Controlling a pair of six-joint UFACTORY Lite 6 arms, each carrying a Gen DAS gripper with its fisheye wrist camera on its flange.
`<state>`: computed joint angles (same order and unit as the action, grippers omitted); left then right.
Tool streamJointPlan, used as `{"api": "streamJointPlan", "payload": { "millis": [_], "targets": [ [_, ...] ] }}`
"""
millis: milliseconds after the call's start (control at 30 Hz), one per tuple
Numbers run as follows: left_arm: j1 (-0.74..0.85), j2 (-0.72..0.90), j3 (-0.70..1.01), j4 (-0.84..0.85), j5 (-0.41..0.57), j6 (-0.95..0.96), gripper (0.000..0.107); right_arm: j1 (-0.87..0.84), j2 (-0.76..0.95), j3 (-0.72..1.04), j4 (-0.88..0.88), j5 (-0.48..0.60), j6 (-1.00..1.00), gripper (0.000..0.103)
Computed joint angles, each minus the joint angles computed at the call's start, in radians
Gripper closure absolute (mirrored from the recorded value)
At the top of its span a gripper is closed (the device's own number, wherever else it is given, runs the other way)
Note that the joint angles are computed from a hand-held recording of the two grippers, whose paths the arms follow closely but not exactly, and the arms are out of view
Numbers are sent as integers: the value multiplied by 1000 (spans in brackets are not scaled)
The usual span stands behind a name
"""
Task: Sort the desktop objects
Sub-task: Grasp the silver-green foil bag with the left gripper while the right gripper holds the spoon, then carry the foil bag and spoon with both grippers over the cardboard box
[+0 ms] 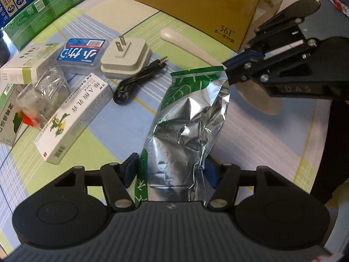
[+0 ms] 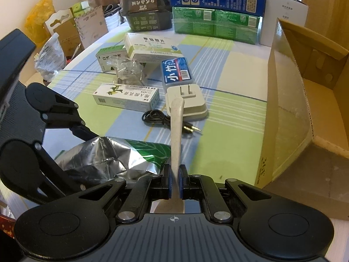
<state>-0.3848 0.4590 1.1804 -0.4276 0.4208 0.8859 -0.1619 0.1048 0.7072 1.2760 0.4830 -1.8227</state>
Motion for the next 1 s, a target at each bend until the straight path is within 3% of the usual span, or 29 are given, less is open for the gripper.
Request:
{"api": "streamJointPlan", "payload": {
  "millis": [133,200,333,633,867,1000],
  "targets": [
    [-30,43,37,70,-5,-29,37,4,11,5,0,-10,3,100],
    [-29,70,66,49,1,-6,37,4,17,8,-3,-13,7,100],
    [-20,98,102,28,23,-14,47,2,23,13,-17,-14,21,100],
    [-12,-10,-37,-46,-44,-69,62,-26,-27,-29,-27,11,36,100],
    [-64,-131,-182,27,-132,-307,63,-54,-114,-93,9,27,20,100],
    [-76,-202,-254,-25,-173,-371,63,-87,-120,-105,-16,58,68,100]
  ]
}}
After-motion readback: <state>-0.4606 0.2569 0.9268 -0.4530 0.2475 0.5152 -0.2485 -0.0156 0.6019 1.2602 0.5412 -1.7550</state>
